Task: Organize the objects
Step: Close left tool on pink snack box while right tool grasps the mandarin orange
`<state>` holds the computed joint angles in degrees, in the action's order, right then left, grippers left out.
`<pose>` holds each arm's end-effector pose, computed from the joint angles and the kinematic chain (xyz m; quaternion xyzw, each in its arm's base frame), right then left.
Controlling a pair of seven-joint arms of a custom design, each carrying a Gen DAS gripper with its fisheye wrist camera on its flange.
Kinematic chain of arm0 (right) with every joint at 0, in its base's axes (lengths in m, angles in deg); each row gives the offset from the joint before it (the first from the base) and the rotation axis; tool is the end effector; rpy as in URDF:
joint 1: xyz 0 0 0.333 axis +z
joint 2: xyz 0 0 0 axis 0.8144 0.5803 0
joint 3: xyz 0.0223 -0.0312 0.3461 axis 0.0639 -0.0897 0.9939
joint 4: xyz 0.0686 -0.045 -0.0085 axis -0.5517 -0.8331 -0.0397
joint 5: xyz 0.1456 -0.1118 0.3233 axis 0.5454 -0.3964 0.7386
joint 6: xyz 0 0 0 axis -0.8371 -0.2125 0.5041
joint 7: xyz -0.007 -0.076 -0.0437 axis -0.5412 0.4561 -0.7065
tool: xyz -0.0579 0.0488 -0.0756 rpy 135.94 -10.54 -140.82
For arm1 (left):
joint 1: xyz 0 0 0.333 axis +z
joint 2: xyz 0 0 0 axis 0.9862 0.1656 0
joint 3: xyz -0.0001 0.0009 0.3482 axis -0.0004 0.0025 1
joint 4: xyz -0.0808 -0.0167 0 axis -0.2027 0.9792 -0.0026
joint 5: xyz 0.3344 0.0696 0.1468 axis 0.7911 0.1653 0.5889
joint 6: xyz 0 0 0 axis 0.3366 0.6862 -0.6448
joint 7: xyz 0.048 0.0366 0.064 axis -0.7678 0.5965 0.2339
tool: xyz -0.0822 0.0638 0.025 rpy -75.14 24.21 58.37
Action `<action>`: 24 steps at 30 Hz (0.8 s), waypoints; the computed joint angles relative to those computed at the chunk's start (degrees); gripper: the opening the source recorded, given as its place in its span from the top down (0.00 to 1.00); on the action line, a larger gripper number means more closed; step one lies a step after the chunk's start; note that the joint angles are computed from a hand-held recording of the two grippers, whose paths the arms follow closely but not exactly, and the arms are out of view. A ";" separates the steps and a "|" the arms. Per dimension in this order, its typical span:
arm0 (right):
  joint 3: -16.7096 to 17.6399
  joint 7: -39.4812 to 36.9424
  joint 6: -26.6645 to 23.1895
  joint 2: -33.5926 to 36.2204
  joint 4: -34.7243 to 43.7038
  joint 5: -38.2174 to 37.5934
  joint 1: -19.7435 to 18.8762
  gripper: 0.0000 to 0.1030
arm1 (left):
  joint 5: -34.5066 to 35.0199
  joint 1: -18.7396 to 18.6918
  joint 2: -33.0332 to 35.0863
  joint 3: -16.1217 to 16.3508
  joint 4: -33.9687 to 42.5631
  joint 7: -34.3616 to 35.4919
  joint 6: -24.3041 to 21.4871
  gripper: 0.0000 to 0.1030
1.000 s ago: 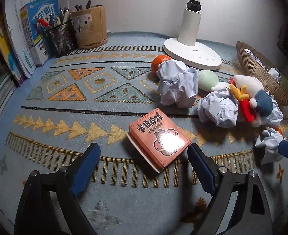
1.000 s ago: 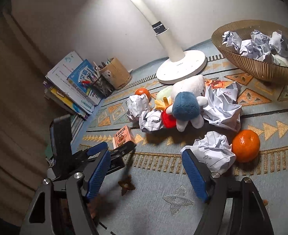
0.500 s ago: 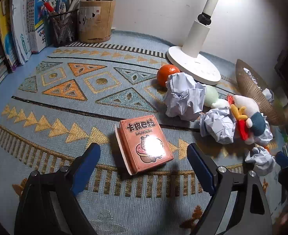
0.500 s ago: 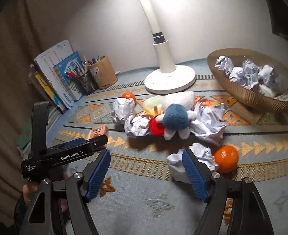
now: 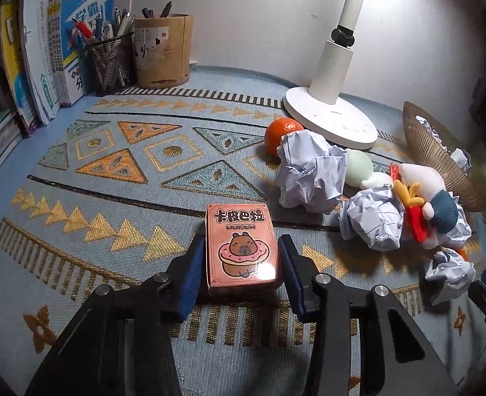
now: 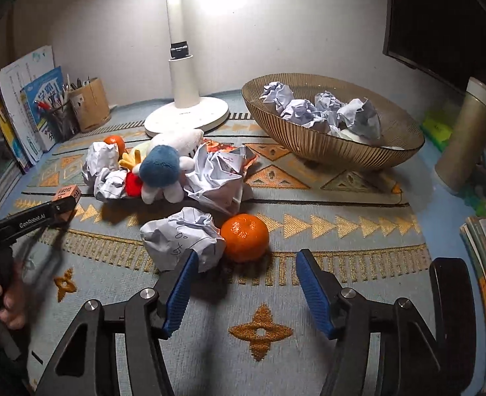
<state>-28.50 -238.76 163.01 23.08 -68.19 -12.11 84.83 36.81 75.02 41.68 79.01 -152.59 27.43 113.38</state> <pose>0.5956 0.3065 0.3258 -0.6013 0.7125 -0.2741 0.2357 0.7106 -0.1308 0.2908 -0.6333 0.6862 -0.3119 0.1754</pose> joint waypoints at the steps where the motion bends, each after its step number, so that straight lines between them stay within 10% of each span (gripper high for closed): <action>1: -0.17 0.36 1.46 0.25 -0.04 -0.26 -0.50 0.42 | 0.05 1.41 0.03 -1.80 -0.35 0.78 0.91 0.60; 5: 0.81 -2.95 5.56 1.01 -0.54 4.45 -3.33 0.42 | 0.43 0.21 -0.16 -0.69 -0.79 1.13 1.78 0.60; 9: -7.32 7.30 16.62 -0.76 -4.81 -1.34 0.68 0.42 | 0.51 2.71 0.09 -3.68 -0.77 2.57 2.00 0.60; 15: 0.02 -7.02 9.45 0.80 -2.63 9.66 -4.05 0.44 | 0.35 3.18 -0.02 -4.58 -1.24 3.68 2.73 0.60; 24: -1.63 -15.02 6.51 6.17 4.34 17.94 -1.69 0.64 | -0.06 3.67 0.09 -5.11 -1.33 4.26 2.94 0.60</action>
